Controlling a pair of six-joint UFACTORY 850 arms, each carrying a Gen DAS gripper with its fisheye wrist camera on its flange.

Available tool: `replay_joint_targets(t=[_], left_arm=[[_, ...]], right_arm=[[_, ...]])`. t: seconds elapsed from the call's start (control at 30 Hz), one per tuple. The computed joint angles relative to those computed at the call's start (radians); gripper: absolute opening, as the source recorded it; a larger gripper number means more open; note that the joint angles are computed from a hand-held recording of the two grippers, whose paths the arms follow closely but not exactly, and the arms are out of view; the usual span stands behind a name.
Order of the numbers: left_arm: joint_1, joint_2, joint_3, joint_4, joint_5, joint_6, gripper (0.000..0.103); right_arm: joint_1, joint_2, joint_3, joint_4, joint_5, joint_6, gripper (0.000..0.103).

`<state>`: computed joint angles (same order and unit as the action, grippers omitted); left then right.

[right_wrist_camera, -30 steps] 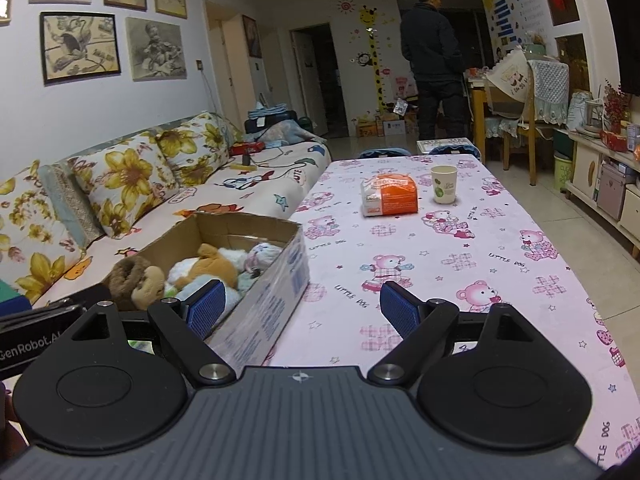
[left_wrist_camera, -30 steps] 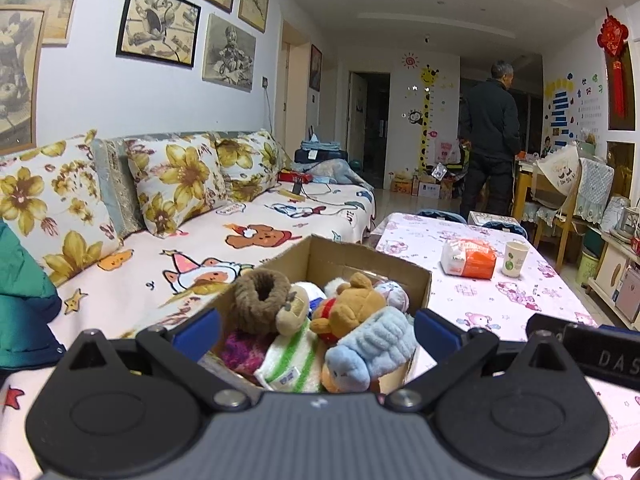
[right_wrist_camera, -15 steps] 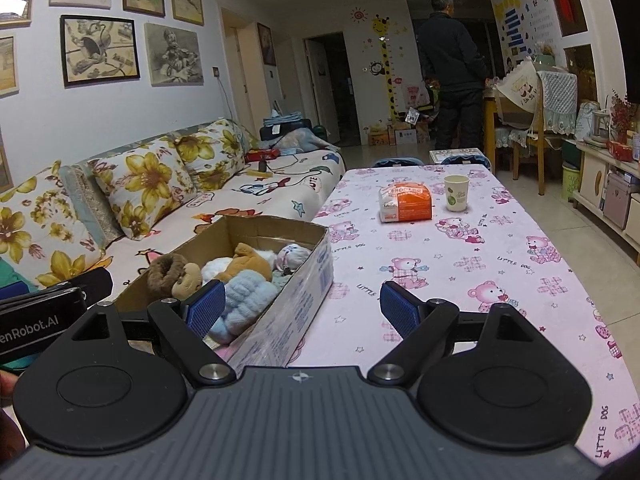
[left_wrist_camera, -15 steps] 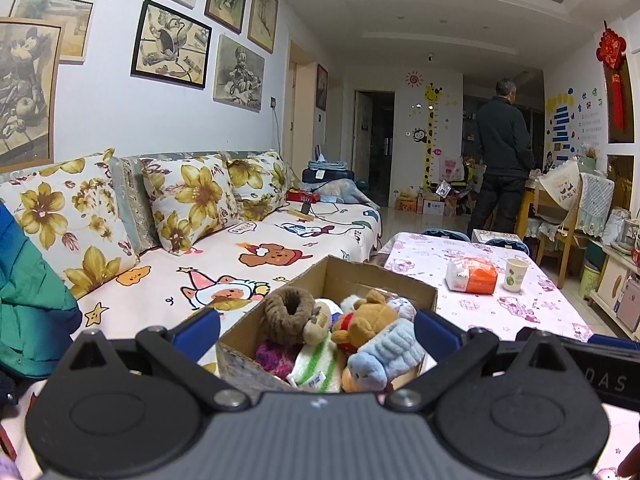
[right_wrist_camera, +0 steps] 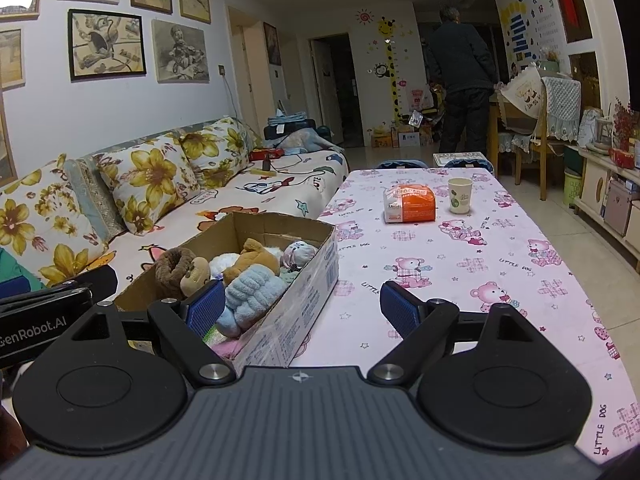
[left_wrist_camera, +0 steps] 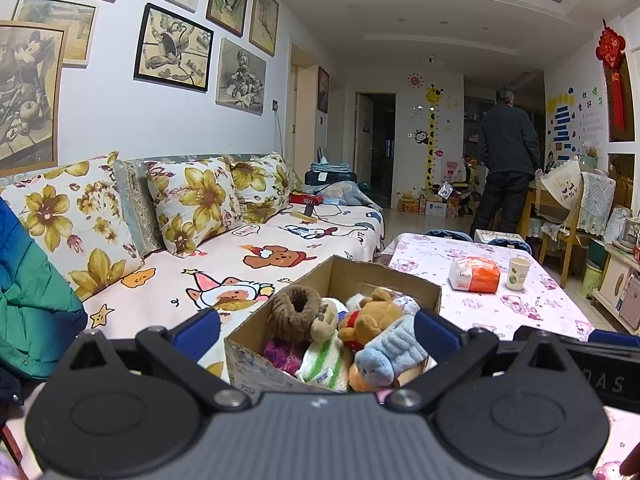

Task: Organize soft objects

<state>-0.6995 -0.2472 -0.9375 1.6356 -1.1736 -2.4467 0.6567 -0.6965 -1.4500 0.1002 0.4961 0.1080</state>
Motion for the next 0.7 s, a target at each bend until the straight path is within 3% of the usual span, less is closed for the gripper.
replay_joint_targets(t=[0.7], left_arm=[[0.012, -0.01, 0.007, 0.027, 0.012, -0.021, 0.102]], right_arm=[[-0.008, -0.006, -0.003, -0.004, -0.01, -0.008, 0.103]])
